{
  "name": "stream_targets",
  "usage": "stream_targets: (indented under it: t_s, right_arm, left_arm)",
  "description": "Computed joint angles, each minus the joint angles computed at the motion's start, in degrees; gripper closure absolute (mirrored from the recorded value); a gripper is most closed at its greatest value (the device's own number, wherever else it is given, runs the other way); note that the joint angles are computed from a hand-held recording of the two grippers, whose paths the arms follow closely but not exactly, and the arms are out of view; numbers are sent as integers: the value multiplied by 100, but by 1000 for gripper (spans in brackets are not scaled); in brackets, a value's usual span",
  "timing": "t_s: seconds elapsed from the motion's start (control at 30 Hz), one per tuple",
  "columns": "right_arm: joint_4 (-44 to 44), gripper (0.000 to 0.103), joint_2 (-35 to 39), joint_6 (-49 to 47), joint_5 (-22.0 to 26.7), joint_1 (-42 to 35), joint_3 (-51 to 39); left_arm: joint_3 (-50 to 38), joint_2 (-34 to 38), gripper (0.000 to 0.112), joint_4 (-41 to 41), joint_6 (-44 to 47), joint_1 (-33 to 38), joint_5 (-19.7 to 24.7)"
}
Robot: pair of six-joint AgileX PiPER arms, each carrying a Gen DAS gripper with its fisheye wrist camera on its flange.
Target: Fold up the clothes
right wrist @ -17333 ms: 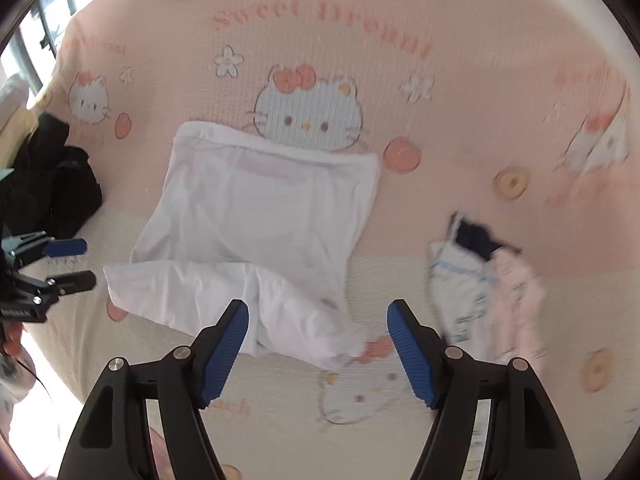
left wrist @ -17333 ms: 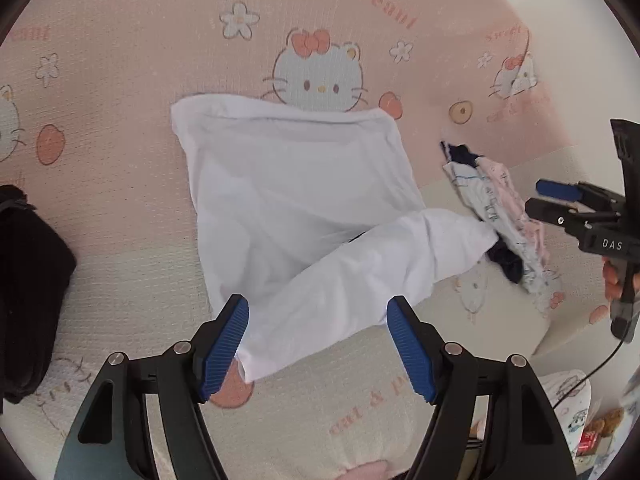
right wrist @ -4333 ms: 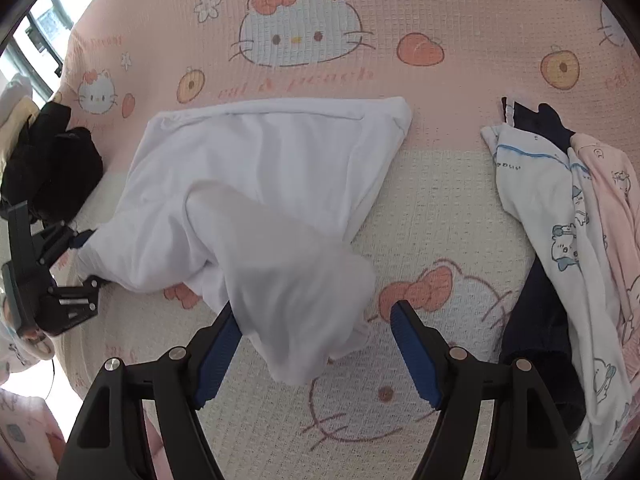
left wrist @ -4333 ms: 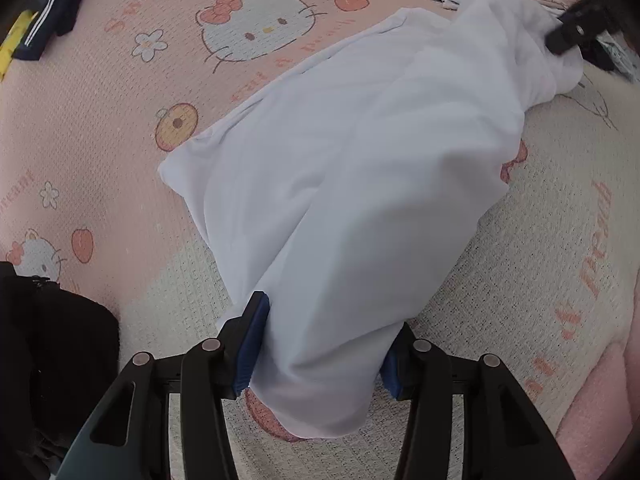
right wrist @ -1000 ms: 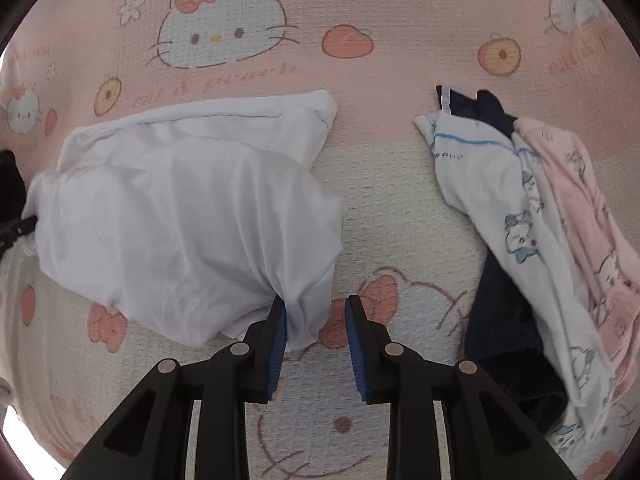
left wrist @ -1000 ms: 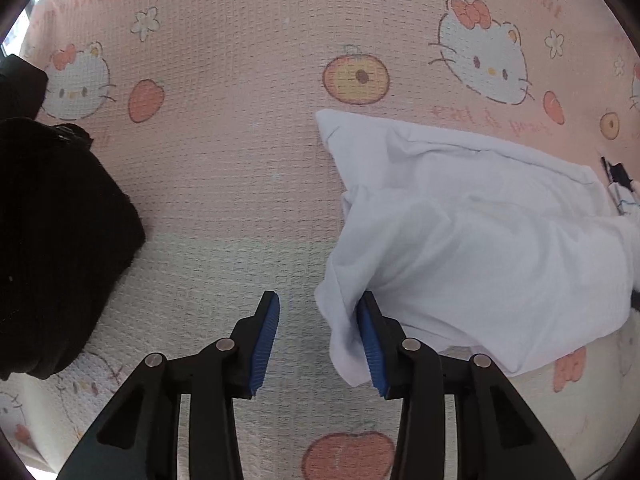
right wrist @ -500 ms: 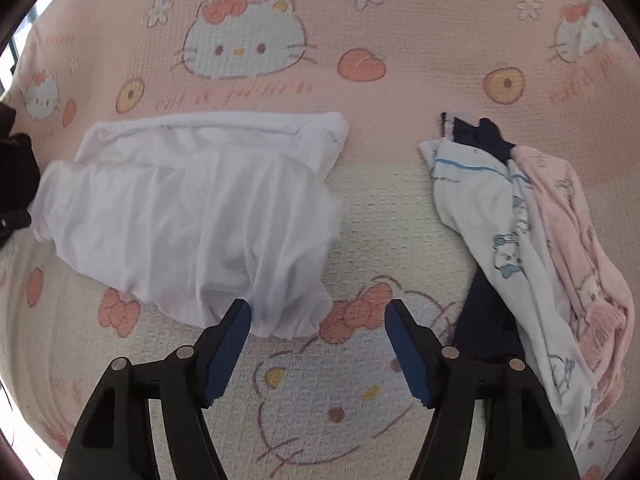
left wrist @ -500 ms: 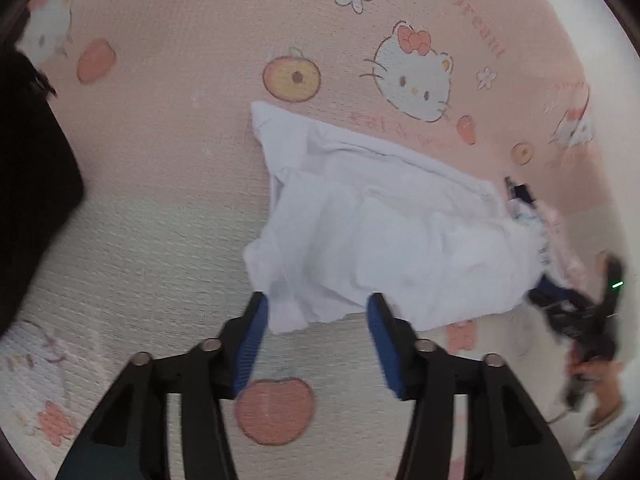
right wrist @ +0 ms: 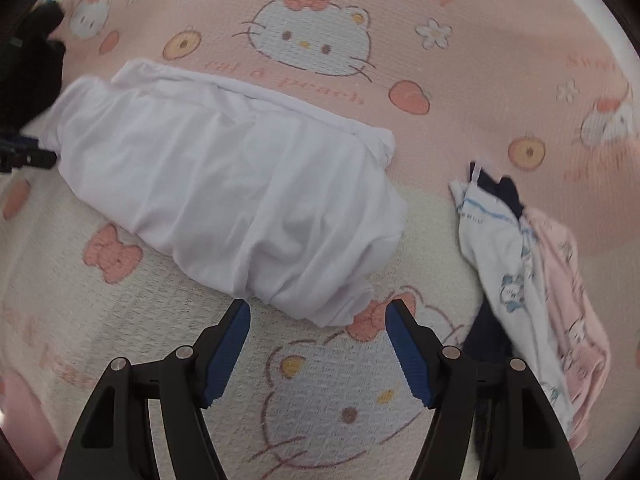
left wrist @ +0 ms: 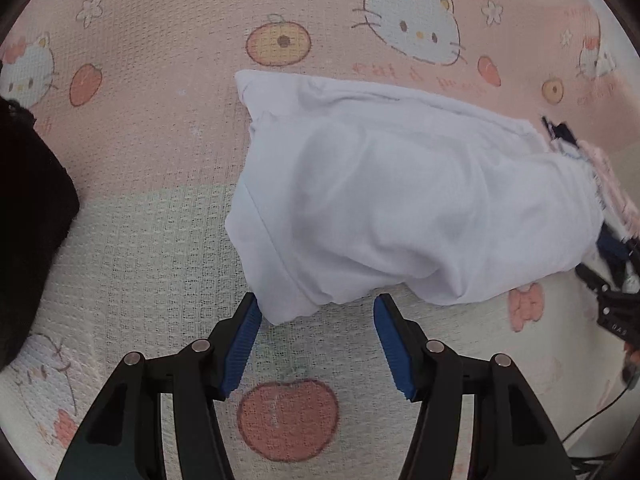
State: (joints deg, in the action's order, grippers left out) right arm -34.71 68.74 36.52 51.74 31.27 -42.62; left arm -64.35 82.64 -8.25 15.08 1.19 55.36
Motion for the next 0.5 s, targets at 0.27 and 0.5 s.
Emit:
stream_targets:
  t_s: [0.27, 0.5]
  right_arm:
    - [-519, 60, 104, 886, -412, -9, 166]
    - [-700, 82, 178, 1714, -453, -74, 128]
  left_arm:
    - [389, -141, 65, 1697, -1638, -1052, -878]
    - [339, -215, 90, 971, -1294, -510, -812]
